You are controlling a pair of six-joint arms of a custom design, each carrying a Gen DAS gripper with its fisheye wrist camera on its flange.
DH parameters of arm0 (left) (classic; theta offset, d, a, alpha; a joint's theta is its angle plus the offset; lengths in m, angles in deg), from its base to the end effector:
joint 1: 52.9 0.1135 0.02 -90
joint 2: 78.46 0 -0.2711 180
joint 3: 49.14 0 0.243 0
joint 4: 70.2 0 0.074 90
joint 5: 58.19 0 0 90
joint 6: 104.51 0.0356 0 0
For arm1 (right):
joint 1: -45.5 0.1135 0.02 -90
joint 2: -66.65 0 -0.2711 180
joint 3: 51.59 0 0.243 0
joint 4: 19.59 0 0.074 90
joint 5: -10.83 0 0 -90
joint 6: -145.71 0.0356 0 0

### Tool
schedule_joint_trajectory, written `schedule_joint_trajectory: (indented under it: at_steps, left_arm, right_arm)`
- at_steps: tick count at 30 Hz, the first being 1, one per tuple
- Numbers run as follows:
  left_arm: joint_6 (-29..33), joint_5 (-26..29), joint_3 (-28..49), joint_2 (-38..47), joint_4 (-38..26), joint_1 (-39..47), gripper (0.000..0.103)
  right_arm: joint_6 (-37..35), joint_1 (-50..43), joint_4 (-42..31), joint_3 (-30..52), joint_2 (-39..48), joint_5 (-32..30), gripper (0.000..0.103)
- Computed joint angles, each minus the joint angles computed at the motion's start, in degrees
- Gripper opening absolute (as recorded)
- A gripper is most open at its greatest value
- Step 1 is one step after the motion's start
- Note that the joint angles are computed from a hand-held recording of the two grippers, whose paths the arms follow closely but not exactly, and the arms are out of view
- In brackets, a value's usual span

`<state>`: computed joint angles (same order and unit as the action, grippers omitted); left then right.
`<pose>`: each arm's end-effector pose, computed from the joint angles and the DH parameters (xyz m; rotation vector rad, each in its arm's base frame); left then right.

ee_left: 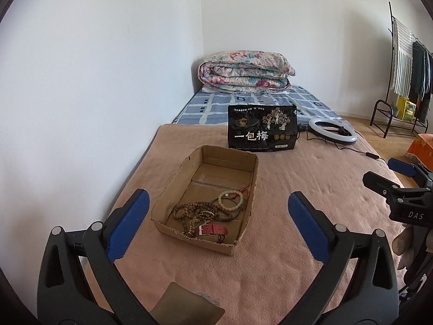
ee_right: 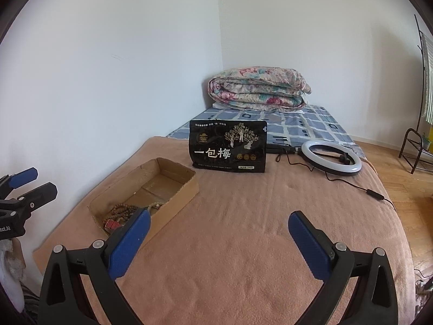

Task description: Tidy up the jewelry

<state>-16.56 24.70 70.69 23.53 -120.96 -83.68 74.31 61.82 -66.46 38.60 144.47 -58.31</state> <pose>0.3454 -0.2006 0.3937 0.4622 2.0968 -0.2019 0.2805 0.0689 0.3698 0.2473 2.1144 -0.0376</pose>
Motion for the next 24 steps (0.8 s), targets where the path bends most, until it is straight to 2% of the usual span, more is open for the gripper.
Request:
schedule_joint_trajectory:
  at_steps: [24]
  left_arm:
    - [0.2, -0.7, -0.3, 0.4, -0.1, -1.2, 0.103]
  right_arm:
    - [0.6, 1.4, 0.4, -0.6, 0.9, 0.0, 0.103]
